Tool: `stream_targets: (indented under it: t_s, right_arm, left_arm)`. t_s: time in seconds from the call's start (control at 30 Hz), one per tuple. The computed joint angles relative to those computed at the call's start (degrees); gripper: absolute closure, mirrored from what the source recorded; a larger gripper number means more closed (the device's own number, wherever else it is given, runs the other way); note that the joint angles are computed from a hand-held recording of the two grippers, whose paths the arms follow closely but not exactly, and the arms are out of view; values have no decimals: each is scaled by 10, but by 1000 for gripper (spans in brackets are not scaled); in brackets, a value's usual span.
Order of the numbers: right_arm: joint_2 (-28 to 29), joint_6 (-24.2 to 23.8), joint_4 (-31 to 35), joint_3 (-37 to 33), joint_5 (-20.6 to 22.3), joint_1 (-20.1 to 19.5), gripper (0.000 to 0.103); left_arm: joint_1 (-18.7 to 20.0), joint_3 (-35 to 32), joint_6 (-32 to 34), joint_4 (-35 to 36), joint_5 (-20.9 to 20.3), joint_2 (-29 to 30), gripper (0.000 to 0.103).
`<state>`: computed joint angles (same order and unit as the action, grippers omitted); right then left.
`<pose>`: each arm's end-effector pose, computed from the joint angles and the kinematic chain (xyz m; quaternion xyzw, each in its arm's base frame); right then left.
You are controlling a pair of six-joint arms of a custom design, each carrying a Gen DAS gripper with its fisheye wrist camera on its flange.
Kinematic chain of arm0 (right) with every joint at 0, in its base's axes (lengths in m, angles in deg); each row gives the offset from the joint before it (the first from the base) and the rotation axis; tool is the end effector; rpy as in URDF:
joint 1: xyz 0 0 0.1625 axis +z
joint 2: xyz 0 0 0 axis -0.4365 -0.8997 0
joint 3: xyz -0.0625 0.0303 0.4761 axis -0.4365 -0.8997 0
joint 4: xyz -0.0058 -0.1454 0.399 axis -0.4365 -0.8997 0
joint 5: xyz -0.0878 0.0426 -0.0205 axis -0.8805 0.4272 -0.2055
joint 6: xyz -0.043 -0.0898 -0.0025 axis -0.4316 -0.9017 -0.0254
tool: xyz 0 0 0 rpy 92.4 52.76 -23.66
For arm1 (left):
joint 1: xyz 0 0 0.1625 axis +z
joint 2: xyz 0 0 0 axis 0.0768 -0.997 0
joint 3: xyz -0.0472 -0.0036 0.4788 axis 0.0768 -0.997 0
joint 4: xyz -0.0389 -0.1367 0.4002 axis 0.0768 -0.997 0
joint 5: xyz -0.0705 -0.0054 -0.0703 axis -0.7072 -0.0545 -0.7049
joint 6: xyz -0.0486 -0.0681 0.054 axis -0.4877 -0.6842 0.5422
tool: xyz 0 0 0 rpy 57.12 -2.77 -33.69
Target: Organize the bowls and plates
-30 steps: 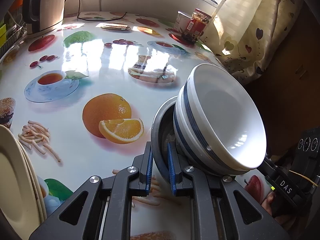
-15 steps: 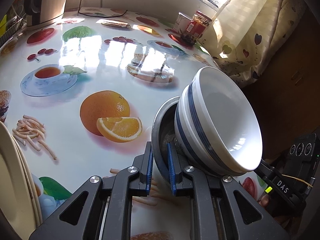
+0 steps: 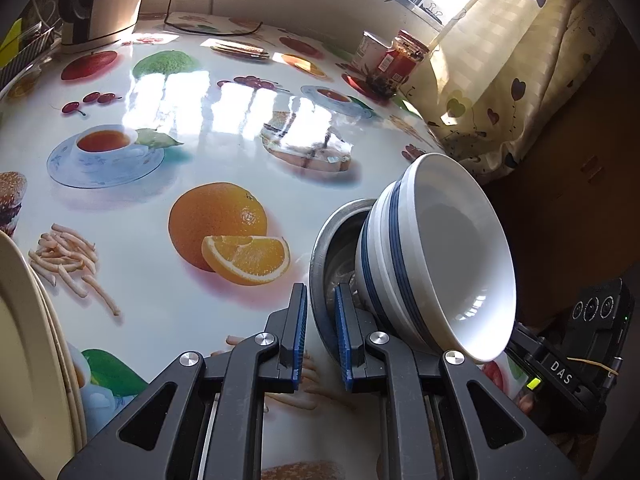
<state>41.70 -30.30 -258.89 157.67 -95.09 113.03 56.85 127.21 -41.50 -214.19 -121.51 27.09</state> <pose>0.1004 -0.4370 0.0831 -0.0065 -0.9135 0.3988 0.0798 -0.1010 -0.5265 0.1199 0.1790 0.9624 -0.1699 0.1133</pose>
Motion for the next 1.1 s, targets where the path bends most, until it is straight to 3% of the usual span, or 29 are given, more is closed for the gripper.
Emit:
stream_targets:
  t_s: [0.2, 0.37, 0.63, 0.83, 1.1]
  right_arm:
    - [-12, 12, 23, 3, 17, -11, 91]
    - [-17, 23, 38, 6, 41, -22, 75]
    - [-21, 27, 59, -4, 22, -13, 74]
    - [-23, 32, 66, -2, 54, -26, 74]
    - [-23, 29, 68, -2, 67, -24, 88]
  left_arm:
    - [7, 0, -2, -11, -3, -6, 88]
    - [13, -3, -9, -15, -14, -9, 88]
    - [17, -12, -5, -19, -13, -2, 87]
    - [43, -19, -17, -15, -66, -10, 87]
    - [58, -25, -22, 31, -105, -19, 87]
